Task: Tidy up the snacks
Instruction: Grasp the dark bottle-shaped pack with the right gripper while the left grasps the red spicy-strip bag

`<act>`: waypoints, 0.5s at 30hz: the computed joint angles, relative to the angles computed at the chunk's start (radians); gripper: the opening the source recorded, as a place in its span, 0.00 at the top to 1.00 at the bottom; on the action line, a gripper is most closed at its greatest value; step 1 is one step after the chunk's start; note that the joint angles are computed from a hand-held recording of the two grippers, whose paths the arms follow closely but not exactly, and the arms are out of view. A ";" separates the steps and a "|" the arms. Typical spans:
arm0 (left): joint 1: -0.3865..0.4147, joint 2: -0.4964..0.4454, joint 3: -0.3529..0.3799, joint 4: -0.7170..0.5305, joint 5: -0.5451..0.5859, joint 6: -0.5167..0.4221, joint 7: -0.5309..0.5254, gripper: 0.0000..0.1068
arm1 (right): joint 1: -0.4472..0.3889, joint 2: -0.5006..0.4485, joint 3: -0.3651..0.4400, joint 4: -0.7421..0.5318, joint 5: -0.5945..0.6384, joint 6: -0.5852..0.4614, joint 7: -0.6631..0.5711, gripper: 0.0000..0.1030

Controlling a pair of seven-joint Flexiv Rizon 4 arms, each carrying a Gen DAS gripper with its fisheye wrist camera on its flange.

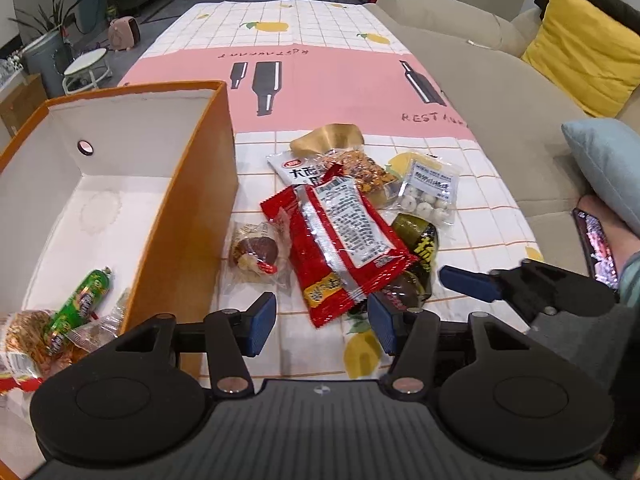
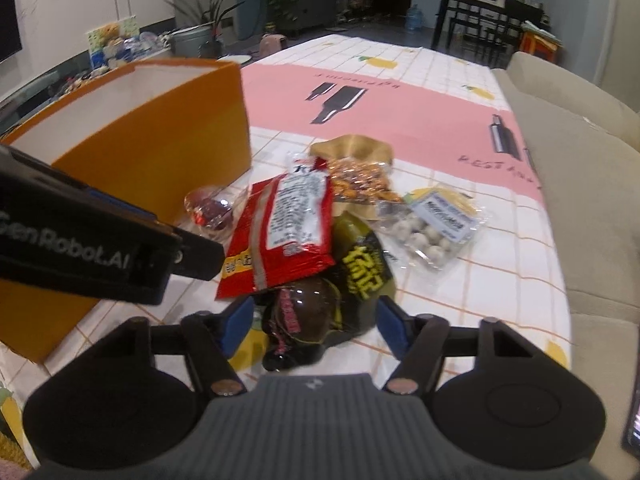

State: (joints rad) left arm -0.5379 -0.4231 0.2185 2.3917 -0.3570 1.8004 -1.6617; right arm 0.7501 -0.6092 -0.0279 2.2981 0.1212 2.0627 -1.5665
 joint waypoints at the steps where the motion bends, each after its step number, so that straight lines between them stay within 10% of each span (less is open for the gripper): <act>1: -0.019 -0.002 0.020 -0.003 -0.005 -0.006 0.004 0.42 | -0.003 -0.008 0.004 -0.009 -0.006 -0.003 0.000 0.42; 15: 0.083 -0.002 -0.048 -0.002 0.061 -0.032 -0.014 0.42 | 0.047 -0.067 -0.049 -0.055 0.000 -0.022 -0.013 0.45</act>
State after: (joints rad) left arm -0.4549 -0.4249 0.1701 2.3897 -0.2960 1.7683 -1.6760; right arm 0.7968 -0.6757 -0.0766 2.2434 0.1211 2.0408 -1.5799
